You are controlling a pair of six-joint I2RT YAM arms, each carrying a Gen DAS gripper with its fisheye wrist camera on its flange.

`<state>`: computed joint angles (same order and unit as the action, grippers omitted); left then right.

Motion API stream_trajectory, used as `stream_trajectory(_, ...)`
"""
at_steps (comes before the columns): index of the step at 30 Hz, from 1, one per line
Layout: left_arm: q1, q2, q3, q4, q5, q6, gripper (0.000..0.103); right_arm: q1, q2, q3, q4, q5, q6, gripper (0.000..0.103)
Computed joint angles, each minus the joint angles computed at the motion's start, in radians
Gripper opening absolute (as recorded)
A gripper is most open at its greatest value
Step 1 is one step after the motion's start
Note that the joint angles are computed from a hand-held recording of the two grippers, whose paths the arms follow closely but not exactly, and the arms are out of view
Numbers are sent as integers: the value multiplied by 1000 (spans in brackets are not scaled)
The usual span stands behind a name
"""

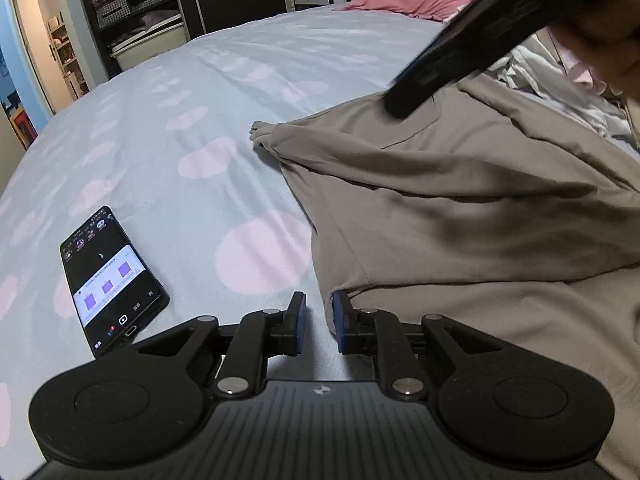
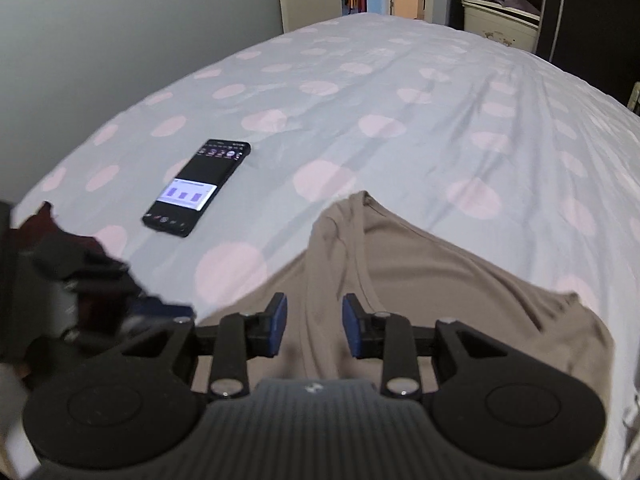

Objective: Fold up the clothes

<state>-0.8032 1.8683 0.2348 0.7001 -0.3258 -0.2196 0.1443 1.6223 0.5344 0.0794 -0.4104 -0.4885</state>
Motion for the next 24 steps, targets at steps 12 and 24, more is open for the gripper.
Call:
stream_trajectory(12, 69, -7, -16, 19, 103, -44, 2, 5, 208, 145, 55, 101, 111, 1)
stream_trajectory(24, 100, -72, -79, 79, 155, -23, 2, -89, 310, 166, 145, 45, 104, 13)
